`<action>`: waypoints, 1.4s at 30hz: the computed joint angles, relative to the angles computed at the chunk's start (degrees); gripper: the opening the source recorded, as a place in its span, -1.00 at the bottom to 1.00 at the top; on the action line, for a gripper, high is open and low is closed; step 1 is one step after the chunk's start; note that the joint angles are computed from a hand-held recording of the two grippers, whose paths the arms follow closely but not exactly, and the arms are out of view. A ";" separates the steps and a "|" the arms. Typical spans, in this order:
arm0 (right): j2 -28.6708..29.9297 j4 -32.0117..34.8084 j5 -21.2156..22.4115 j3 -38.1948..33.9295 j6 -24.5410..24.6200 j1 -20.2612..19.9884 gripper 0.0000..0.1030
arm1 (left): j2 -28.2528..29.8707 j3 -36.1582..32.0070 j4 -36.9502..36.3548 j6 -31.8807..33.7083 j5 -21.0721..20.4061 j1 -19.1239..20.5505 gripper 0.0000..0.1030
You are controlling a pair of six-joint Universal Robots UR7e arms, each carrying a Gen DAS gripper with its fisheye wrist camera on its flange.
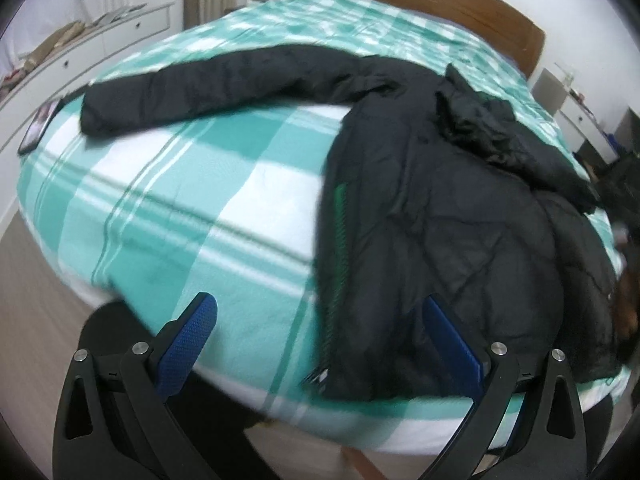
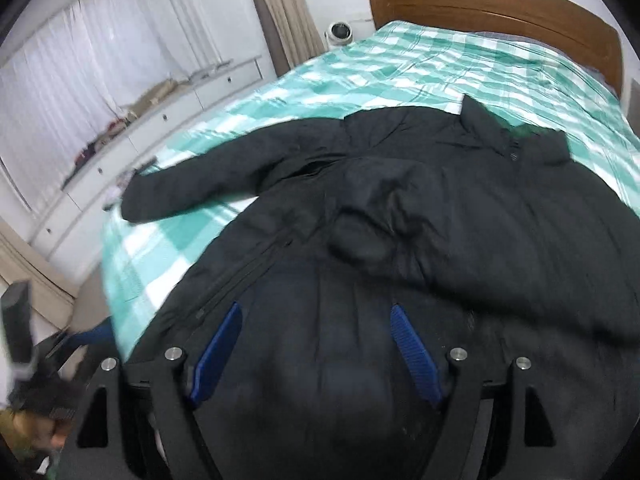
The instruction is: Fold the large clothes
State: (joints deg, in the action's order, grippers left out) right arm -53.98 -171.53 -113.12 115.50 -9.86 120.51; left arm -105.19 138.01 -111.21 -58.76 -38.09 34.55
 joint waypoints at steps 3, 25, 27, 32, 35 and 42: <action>-6.80 -4.43 1.24 8.30 3.37 -0.15 0.55 | 4.94 -2.05 -9.94 8.58 -1.52 1.71 0.98; -20.39 -14.37 -1.57 26.92 13.63 0.23 0.57 | 48.44 -44.97 -26.01 42.49 -10.19 18.08 -0.82; -20.69 -14.39 -1.94 26.61 13.51 -0.66 0.57 | 48.07 -46.58 -27.52 43.47 -8.61 18.46 -0.82; -19.99 -16.02 -2.25 25.16 12.73 -1.95 0.57 | 47.78 -46.82 -26.51 41.87 -6.84 22.02 -0.81; -19.45 -15.38 -2.44 23.92 12.11 -2.39 0.57 | 48.15 -44.61 -26.83 41.46 -5.46 23.57 -0.45; -19.68 -8.76 -5.89 13.83 4.91 -5.28 0.57 | 46.67 -38.95 -35.72 41.79 -6.00 22.61 0.43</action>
